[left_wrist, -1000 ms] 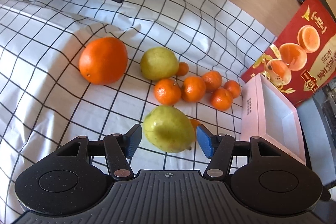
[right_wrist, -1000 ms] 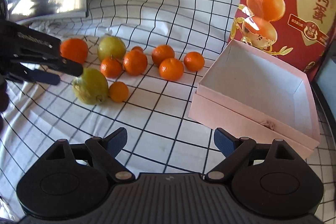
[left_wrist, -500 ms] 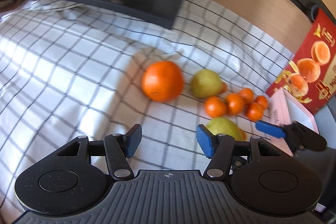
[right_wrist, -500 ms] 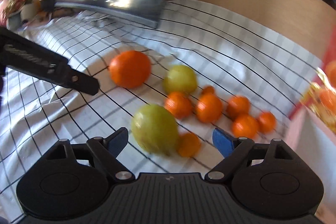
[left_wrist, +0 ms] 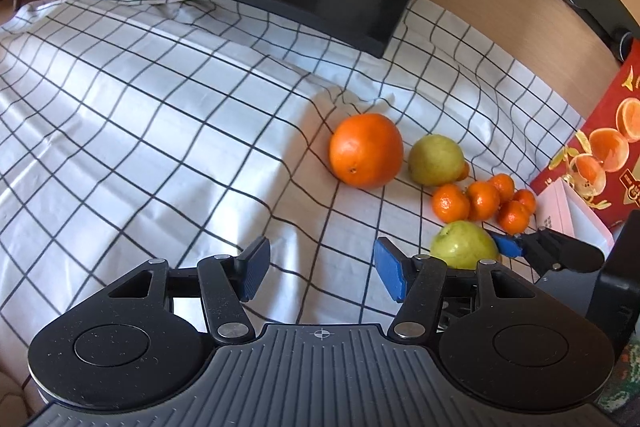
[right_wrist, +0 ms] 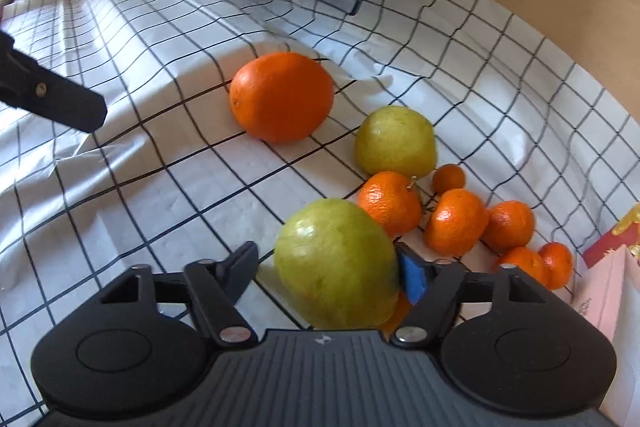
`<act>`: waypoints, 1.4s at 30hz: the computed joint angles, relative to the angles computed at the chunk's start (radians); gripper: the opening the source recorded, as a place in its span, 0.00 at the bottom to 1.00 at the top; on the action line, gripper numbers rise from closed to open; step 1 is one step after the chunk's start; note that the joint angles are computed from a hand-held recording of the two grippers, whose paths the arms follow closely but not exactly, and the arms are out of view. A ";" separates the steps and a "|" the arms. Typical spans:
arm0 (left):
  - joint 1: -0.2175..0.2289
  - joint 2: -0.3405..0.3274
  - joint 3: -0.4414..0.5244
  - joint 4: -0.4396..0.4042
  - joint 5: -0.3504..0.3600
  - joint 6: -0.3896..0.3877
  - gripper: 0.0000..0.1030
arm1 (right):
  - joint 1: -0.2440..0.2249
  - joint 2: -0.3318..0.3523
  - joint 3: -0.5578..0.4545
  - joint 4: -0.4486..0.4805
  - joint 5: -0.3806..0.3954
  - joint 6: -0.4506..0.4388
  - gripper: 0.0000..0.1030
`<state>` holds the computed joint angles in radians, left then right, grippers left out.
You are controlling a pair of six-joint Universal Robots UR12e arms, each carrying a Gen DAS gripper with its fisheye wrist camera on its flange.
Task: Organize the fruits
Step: 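Reach the right tool to the large yellow lemon and grasp it, then grasp a small mandarin with the left tool while the right tool holds the lemon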
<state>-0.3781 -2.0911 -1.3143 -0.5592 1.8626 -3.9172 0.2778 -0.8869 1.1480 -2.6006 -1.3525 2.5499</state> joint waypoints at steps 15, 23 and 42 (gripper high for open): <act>0.000 -0.063 0.076 -0.003 -0.130 0.101 0.61 | -0.051 -0.124 0.144 0.064 0.066 0.147 0.59; -0.010 -0.114 0.150 0.017 -0.211 0.230 0.61 | -0.106 -0.193 0.251 0.009 -0.051 0.322 0.59; -0.062 -0.326 0.497 -0.178 -0.143 0.458 0.57 | -0.128 -0.235 0.336 -0.043 -0.138 0.426 0.65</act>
